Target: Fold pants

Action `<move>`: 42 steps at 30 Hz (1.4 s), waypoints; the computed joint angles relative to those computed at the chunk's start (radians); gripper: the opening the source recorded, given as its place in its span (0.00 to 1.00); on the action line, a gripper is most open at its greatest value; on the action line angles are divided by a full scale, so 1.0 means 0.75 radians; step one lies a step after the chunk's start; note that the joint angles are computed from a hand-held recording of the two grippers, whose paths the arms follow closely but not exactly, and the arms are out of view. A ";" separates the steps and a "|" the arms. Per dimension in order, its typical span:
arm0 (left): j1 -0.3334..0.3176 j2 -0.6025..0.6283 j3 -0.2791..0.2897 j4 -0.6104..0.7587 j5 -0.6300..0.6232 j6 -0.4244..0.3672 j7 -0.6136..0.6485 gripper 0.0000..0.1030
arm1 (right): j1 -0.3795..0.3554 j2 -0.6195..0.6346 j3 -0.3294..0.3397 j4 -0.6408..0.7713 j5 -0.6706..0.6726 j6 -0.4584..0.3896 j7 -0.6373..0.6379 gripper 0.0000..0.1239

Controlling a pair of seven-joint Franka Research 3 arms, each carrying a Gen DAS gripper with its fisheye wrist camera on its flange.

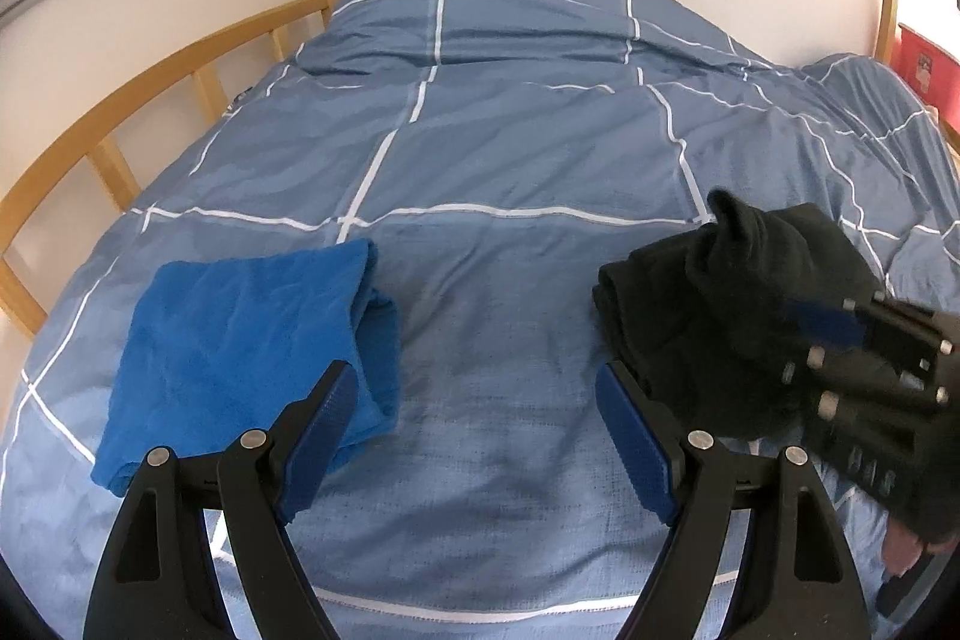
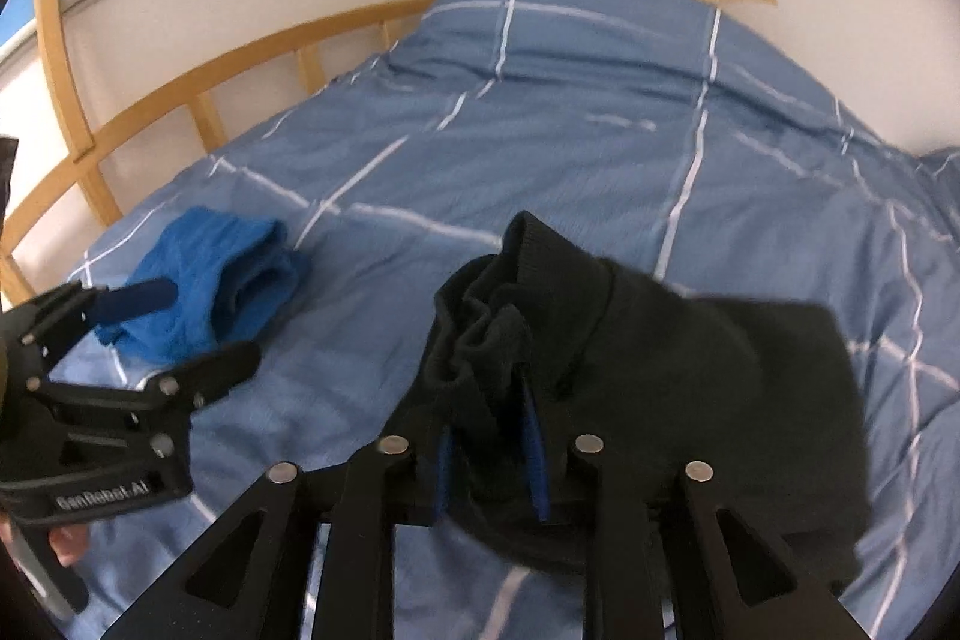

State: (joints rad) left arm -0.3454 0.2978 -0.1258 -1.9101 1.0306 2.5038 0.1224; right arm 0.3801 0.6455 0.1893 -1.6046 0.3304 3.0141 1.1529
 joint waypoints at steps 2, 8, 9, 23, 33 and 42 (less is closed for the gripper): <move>-0.003 -0.011 0.001 -0.009 0.010 0.003 -0.016 0.79 | -0.088 -0.008 0.115 -0.027 0.042 -0.028 -0.091 0.28; -0.006 -0.045 0.001 -0.044 0.132 0.139 -0.101 0.75 | -0.295 -0.135 0.370 -0.262 0.277 0.096 -0.389 0.31; -0.014 -0.045 0.002 -0.043 0.176 0.160 -0.131 0.74 | -0.335 -0.156 0.412 -0.307 0.314 0.159 -0.433 0.35; -0.086 0.178 0.022 0.190 0.326 0.237 -0.265 0.53 | -0.137 -0.270 -0.009 -0.580 0.586 0.647 -0.190 0.51; -0.164 0.299 0.076 0.318 0.093 0.116 -0.122 0.65 | -0.314 -0.213 0.084 -0.617 0.247 0.589 0.052 0.51; -0.135 0.357 0.111 0.334 -0.115 0.371 -0.069 0.16 | -0.229 -0.106 -0.073 -0.465 0.127 0.433 0.174 0.51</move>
